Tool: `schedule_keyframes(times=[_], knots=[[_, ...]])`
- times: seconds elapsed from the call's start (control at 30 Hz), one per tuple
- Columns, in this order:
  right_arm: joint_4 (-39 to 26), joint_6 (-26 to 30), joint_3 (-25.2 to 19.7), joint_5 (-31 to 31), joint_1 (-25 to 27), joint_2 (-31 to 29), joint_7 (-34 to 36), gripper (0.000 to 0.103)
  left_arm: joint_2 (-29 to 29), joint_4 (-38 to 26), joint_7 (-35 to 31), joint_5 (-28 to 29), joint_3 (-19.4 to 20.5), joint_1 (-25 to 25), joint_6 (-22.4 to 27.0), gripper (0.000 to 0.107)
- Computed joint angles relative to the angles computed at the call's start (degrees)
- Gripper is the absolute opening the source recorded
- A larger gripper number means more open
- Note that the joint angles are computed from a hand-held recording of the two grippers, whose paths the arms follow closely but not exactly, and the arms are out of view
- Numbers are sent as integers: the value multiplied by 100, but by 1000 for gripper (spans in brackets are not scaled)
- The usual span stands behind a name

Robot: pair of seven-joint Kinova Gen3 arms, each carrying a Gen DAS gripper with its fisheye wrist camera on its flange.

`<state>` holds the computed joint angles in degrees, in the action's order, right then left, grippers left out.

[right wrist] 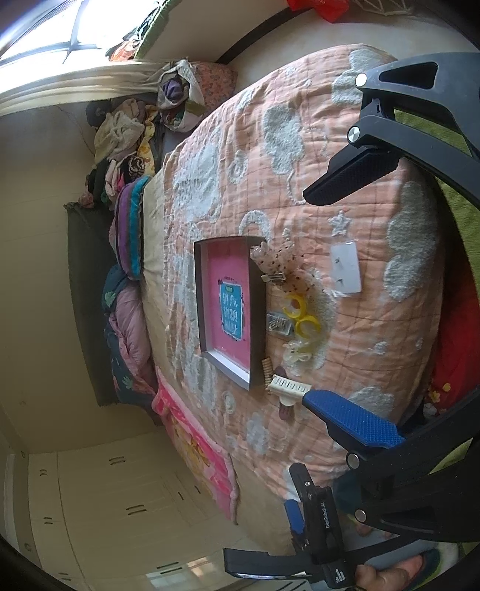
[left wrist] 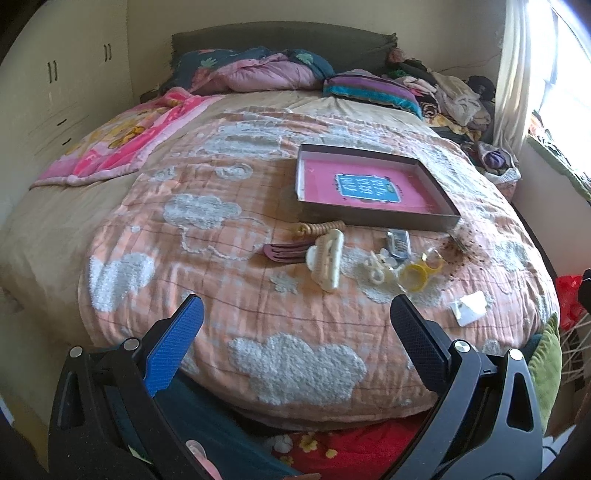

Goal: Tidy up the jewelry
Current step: 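Grasp the cream dotted claw clip with left tool while right tool grasps the polka-dot bow, then carry the claw clip into the pink tray and open left tool while right tool drops the bow there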

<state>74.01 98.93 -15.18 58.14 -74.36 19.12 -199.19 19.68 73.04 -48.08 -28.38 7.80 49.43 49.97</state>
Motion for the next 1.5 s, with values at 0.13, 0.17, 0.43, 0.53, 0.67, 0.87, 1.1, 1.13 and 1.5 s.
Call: schedule_keyframes(times=[0.13,0.17,0.43,0.53,0.67,0.87,1.1,1.13,1.5], knots=[[168,-376,179,-40,120,-118,201,99,158,-214,-134,127,-11,-121,142,95],[217,-474,205,-34,175,-145,250,99,216,-272,-207,189,-7,-166,149,95],[691,-1317,283,-248,887,-390,518,99,691,-642,-1044,1171,160,-643,-103,95],[973,-1668,308,-528,1242,-487,427,99,928,-842,-1431,1578,209,-753,-261,95],[1462,-2376,292,-846,1705,-660,103,99,1410,-1449,-1652,1848,88,-668,71,95],[1780,-2987,310,-1063,2082,-635,79,99,1895,-1970,-1780,2019,-108,-524,464,95],[2138,-3763,371,-1277,2399,-691,-43,57,2121,-2140,-1629,1909,-319,-401,558,80],[2188,-3821,379,-1280,2415,-706,-76,49,2122,-2119,-1621,1890,-334,-390,522,70],[2358,-3582,179,-690,2254,-1018,-319,4,1947,-1762,-2106,2083,-141,-529,37,28]])
